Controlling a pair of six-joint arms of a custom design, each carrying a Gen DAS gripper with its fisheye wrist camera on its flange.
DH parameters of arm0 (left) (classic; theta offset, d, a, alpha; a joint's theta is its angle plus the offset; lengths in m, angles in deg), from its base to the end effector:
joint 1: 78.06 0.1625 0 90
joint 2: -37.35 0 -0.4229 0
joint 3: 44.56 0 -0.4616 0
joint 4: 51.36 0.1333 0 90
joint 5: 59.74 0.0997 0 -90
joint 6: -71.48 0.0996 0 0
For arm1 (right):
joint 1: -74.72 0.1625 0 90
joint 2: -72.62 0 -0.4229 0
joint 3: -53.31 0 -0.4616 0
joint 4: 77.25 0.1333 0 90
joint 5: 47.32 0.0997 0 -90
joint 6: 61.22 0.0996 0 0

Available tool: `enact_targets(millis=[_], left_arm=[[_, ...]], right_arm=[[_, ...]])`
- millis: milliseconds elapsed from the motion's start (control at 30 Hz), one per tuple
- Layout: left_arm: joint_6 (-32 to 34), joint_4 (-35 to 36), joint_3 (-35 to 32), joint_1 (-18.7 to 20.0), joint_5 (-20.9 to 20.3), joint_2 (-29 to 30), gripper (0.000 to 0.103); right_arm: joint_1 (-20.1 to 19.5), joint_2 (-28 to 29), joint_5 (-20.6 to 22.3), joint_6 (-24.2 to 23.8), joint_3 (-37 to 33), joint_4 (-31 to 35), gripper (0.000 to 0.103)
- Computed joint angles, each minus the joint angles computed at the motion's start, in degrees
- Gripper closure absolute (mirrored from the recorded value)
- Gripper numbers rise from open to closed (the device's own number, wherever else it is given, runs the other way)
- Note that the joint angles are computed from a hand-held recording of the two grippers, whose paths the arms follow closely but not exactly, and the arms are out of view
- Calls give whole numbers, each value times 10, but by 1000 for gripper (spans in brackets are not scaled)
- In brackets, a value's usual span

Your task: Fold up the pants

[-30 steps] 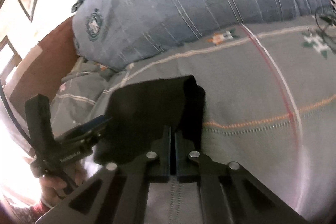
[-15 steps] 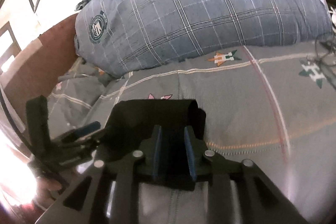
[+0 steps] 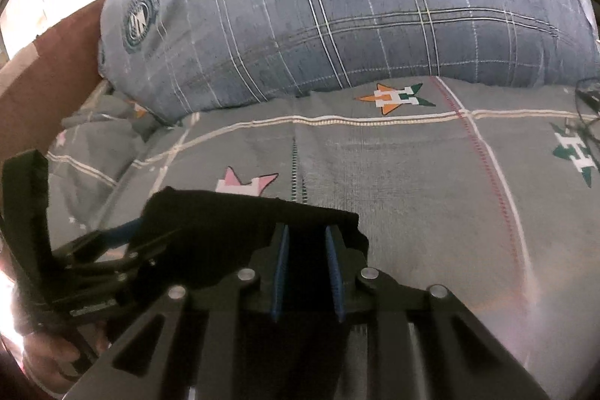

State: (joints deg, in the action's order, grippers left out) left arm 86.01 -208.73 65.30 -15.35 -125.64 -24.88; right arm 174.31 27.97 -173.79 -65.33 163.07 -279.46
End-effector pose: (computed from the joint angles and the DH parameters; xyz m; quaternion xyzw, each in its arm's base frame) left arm -0.1355 -0.6420 0.1438 0.3104 0.9128 -0.1895 0.1858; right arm 0.1766 -0.6006 0.0595 -0.0203 -0.8794 0.3928 0.2684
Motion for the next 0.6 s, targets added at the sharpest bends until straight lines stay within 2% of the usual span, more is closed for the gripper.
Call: enact_targets(millis=[233, 433, 600], left_arm=[[3, -12, -9, 4, -4, 13, 12], [3, -17, 17, -5, 4, -13, 13], [5, -22, 40, -12, 2, -40, 13]], right_arm=[[-8, -7, 22, 6, 3, 2, 82], [15, -28, 14, 11, 38, -28, 78], [37, -31, -2, 2, 50, -26, 76]])
